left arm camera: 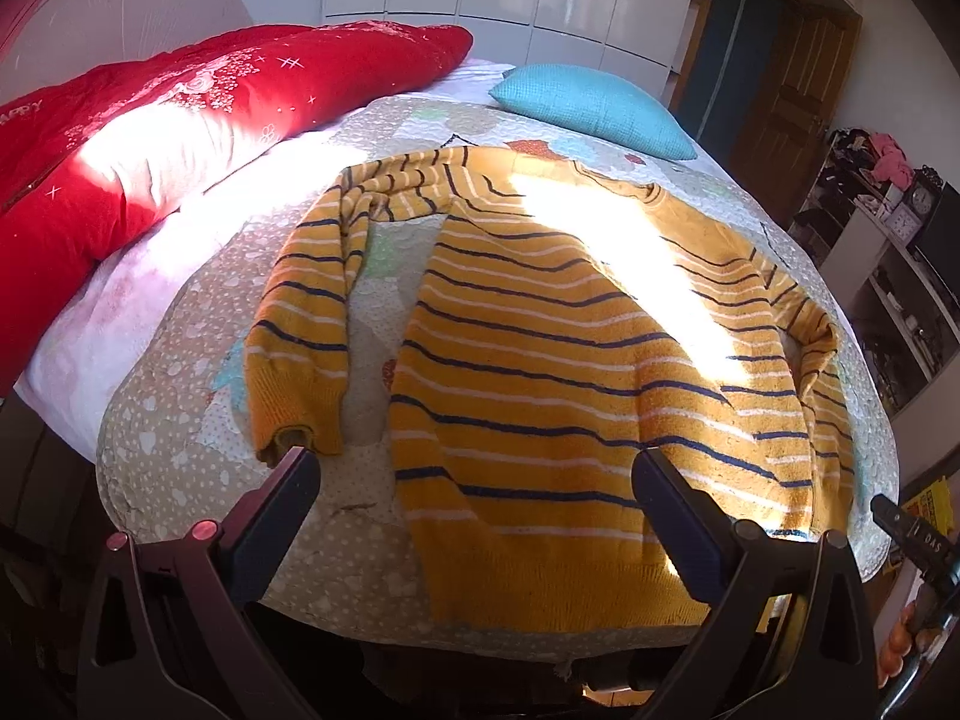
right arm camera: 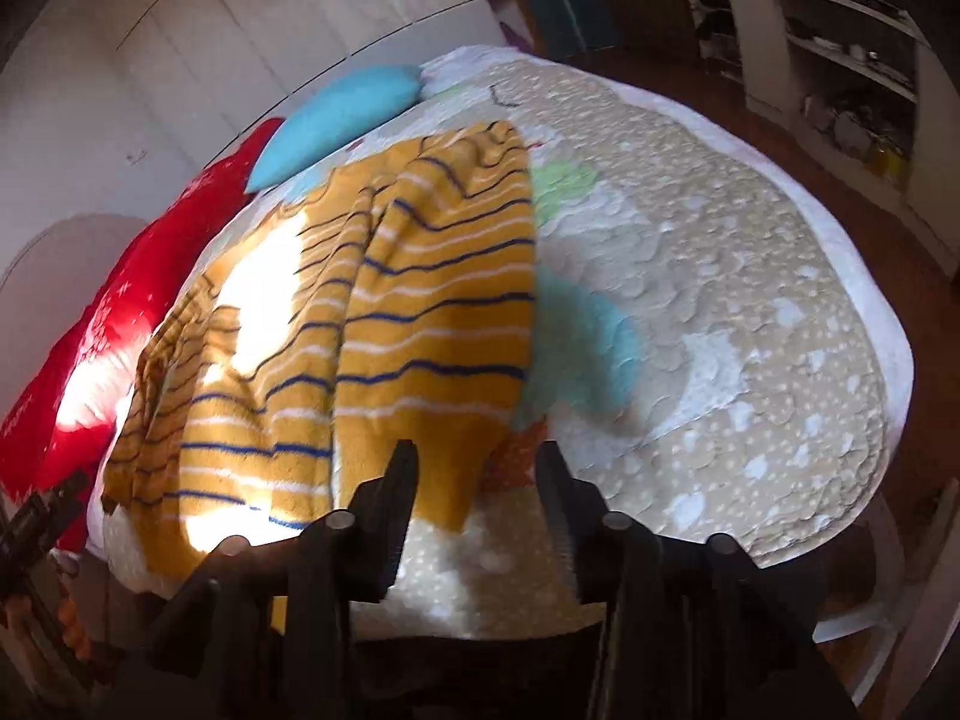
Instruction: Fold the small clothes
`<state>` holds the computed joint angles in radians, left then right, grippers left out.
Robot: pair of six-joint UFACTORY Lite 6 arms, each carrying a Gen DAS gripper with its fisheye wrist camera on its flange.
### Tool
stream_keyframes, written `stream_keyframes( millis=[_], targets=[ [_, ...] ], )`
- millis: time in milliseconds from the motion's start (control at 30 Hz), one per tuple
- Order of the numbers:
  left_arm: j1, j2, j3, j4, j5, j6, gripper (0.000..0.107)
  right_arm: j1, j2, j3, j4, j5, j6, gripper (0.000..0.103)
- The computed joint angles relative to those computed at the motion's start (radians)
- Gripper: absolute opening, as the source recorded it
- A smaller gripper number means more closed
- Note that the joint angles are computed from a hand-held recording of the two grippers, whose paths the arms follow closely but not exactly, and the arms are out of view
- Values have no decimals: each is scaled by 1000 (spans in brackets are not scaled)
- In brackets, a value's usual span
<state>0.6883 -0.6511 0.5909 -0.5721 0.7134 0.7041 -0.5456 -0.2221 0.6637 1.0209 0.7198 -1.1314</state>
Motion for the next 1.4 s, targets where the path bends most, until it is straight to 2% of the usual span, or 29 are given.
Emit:
stream_keyframes(
  millis=[167, 233, 267, 300, 367, 467, 567, 600, 633, 667, 733, 767, 800, 900, 967, 1033, 1167, 1400],
  targets=[
    [-79, -20, -5, 54, -12, -76, 103, 114, 177, 77, 75, -88, -20, 51],
    [-89, -27, -1, 61, -6, -84, 103, 177, 182, 63, 128, -137, -45, 25],
    [-93, -31, 2, 64, -2, -88, 103, 175, 198, 80, 137, -114, -57, 8],
    [-94, -32, 5, 65, 0, -89, 103, 145, 227, 105, 137, -53, -63, 7],
    [-77, -41, 9, 53, 11, -68, 103, 96, 214, 142, 55, -58, -23, 7],
    [-61, -44, 10, 40, 8, -51, 103, 29, 196, 199, -108, -213, 75, 7],
    [-79, -27, 7, 44, -11, -72, 103, -47, 333, 377, -347, -301, 321, 12],
    [-90, -23, 5, 50, -16, -85, 103, -76, 377, 429, -387, -307, 386, 18],
    [-102, -21, 2, 56, -20, -97, 103, -106, 398, 465, -386, -289, 408, 18],
    [-116, -23, -1, 65, -24, -108, 103, -134, 395, 478, -343, -267, 389, 18],
    [-149, -30, -8, 93, -37, -137, 103, -190, 339, 437, -155, -195, 239, 28],
    [-161, -31, -9, 104, -42, -146, 103, -220, 312, 405, -55, -128, 155, 38],
    [-170, -33, -10, 107, -42, -151, 103, -260, 291, 373, 21, -34, 86, 40],
    [-177, -44, -13, 103, -42, -153, 103, -311, 286, 276, 134, 223, 6, 42],
    [-182, -47, -15, 104, -42, -157, 103, -297, 292, 201, 175, 313, -14, 43],
    [-190, -46, -17, 111, -45, -165, 103, -248, 305, 155, 206, 301, -21, 44],
    [-178, -57, -30, 101, -42, -147, 103, -158, 340, 113, 287, 186, 17, 46],
    [-96, -38, -41, 21, -17, -50, 103, -247, 432, 137, 478, 172, 31, 47]
  ],
)
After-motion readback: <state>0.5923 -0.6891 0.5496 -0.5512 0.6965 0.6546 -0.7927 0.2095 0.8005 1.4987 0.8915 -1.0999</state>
